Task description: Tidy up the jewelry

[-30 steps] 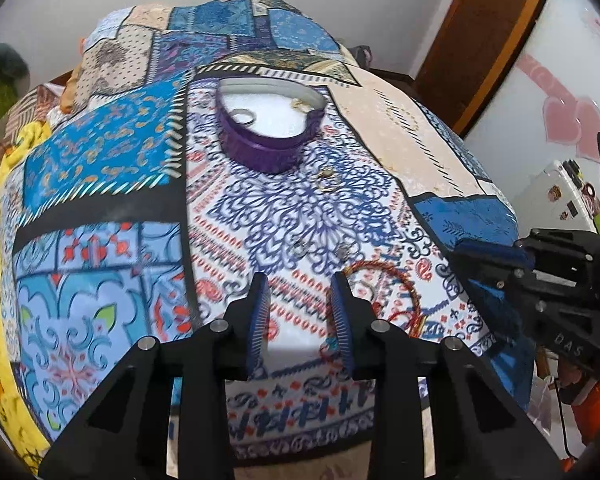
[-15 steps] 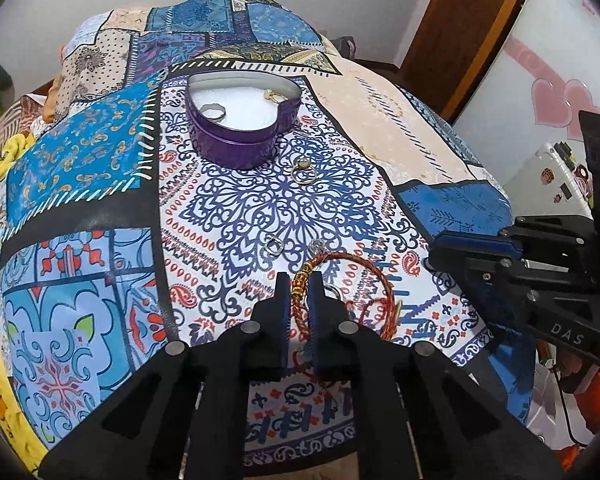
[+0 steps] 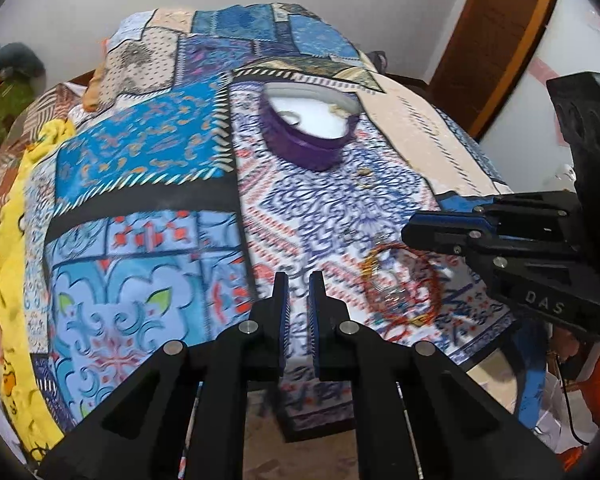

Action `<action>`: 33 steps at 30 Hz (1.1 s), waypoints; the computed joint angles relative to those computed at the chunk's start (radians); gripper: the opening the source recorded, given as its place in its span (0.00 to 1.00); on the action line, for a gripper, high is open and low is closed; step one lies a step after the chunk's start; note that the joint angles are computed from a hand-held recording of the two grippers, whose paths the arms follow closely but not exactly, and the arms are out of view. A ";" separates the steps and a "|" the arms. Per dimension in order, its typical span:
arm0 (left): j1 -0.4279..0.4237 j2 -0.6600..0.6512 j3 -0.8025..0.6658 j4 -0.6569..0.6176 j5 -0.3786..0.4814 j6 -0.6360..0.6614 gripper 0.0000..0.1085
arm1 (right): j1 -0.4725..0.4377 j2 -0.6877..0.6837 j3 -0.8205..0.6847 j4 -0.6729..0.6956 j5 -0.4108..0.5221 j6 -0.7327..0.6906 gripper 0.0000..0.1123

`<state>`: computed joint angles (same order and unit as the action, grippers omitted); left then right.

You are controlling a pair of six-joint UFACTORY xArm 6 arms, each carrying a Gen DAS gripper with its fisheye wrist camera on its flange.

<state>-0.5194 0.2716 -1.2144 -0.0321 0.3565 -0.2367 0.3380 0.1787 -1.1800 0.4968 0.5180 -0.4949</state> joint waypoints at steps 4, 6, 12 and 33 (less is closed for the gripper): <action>0.012 -0.011 0.030 -0.054 -0.013 0.030 0.08 | 0.003 0.024 -0.019 -0.057 0.007 0.042 0.07; 0.016 -0.014 0.041 -0.085 -0.021 0.050 0.08 | 0.001 0.032 -0.031 -0.071 0.020 0.055 0.07; 0.019 -0.001 0.045 -0.178 -0.028 0.119 0.08 | 0.001 0.029 -0.028 -0.109 0.007 0.086 0.12; 0.020 0.009 0.037 -0.247 -0.036 0.182 0.08 | 0.023 0.058 -0.038 -0.153 -0.032 0.067 0.09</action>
<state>-0.4998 0.2808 -1.1776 -0.2795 0.3205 -0.0546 0.3610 0.2364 -1.2184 0.3438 0.4856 -0.4280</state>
